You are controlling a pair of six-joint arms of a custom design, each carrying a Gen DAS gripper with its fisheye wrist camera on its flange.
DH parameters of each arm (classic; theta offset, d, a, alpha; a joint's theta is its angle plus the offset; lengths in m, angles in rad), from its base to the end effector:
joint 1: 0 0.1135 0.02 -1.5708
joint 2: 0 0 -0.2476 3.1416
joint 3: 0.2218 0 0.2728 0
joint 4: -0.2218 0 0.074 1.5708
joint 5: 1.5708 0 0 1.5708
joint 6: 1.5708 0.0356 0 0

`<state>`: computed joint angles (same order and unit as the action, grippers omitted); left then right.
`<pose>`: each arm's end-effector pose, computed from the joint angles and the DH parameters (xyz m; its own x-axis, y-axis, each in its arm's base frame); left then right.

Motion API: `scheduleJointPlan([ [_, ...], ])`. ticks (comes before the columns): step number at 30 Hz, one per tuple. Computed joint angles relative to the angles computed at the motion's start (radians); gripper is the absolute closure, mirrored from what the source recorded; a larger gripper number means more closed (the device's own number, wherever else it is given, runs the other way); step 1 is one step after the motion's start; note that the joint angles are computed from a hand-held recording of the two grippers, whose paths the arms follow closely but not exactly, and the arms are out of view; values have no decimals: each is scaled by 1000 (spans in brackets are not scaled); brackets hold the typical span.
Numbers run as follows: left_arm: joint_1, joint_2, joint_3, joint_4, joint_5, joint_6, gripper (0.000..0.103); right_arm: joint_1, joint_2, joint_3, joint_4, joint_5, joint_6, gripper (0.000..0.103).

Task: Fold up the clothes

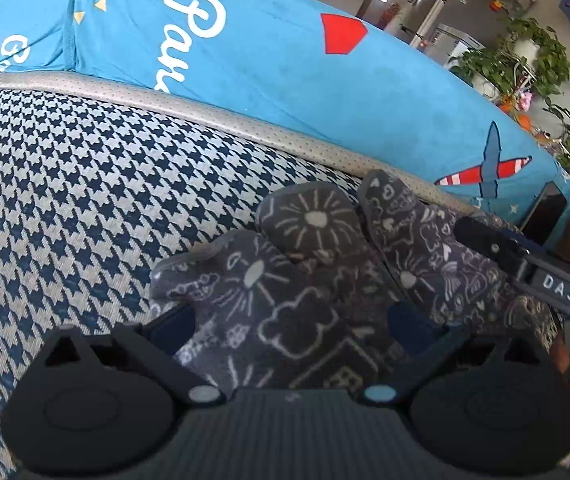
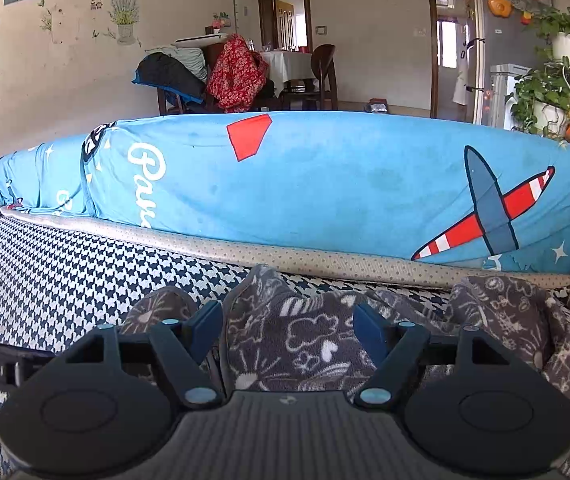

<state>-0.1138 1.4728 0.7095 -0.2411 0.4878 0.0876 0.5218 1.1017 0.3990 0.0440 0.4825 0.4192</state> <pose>0.2824 -0.0491 0.1303 -0.8045 0.1697 -0.5691 0.4222 0.8374 -0.3470 0.2106 0.1020 0.1436 -0.5349 0.1084 -0.8379 0.1032 0.9927 0.0625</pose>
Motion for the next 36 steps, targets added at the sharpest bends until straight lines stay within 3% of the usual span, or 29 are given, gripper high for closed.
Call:
scheduleJointPlan([
  [8,14,-13,-12,-76,31,167,0,-40,145,58,0,-94,11,25],
  [11,18,-22,-16,-106,29,226,0,-22,230,91,13,-66,10,24],
  [18,-55,-52,-73,-104,-127,351,0,4,398,166,35,-65,-16,21],
  [25,-96,-8,-92,-23,-243,282,0,-34,424,149,73,-147,-9,22],
  [30,-123,4,-108,40,-299,217,9,-19,435,150,89,-130,-12,38],
  [32,-131,-6,-119,60,-311,189,15,-19,430,140,105,-129,-8,50],
  [36,-138,-25,-131,101,-323,124,42,-18,418,127,126,-114,11,74],
])
